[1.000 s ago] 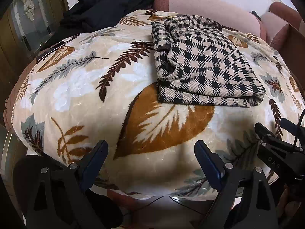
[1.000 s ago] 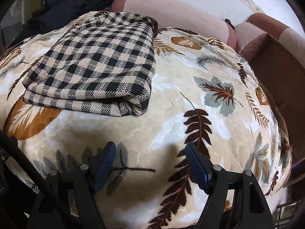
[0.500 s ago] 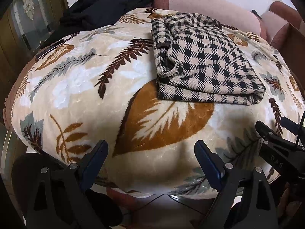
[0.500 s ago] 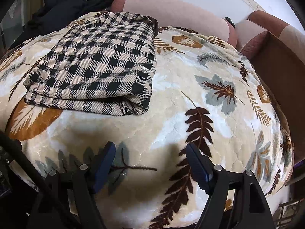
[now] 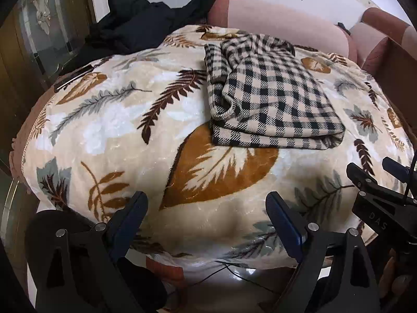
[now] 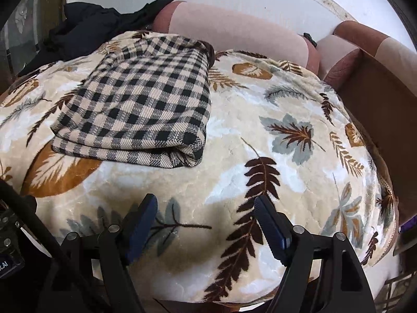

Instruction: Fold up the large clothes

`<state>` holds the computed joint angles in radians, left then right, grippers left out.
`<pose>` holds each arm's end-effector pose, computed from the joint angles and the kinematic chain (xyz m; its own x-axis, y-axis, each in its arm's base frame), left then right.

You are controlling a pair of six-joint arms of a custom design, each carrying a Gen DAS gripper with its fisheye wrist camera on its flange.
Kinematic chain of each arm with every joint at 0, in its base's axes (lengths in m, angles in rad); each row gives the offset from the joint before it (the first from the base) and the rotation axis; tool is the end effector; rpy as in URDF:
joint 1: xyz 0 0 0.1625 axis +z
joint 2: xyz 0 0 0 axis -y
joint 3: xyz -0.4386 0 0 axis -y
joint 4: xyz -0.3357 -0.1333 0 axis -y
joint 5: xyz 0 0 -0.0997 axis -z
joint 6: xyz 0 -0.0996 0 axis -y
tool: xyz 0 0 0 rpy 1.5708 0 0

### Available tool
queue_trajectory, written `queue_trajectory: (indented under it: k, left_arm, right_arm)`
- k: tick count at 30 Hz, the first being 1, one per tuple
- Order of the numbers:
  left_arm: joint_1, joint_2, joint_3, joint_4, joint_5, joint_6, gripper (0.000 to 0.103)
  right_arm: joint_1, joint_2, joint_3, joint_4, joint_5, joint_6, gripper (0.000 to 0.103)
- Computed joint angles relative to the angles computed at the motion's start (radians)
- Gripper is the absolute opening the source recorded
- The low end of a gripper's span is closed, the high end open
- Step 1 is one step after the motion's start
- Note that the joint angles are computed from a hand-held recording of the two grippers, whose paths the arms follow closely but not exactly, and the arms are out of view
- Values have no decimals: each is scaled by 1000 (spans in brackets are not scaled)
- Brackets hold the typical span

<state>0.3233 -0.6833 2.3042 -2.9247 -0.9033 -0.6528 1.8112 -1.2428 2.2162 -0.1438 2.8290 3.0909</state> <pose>-0.3162 -0.3116 0.0024 -0.6307 0.4466 -0.6346 0.6691 0.7273 -0.1531 0.1034 -0.2601 0.2103 -0.4422 0.5137 0.7352 -0.1983 0.7434 -0.6387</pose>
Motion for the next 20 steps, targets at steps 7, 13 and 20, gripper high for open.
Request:
queue_trajectory:
  k: [7,13,20]
  left_arm:
    - [-52,-51,38,-13,22,-19,91]
    - [-109,-106,69,-2,65,-51,91]
    - [-108,-141,64,17,66,-67,91]
  right_arm:
    - [95,17,-14,69,62,100,82]
    - [190,51,-33,193,125,255,83]
    - [244,54,-53,289,156,370,85]
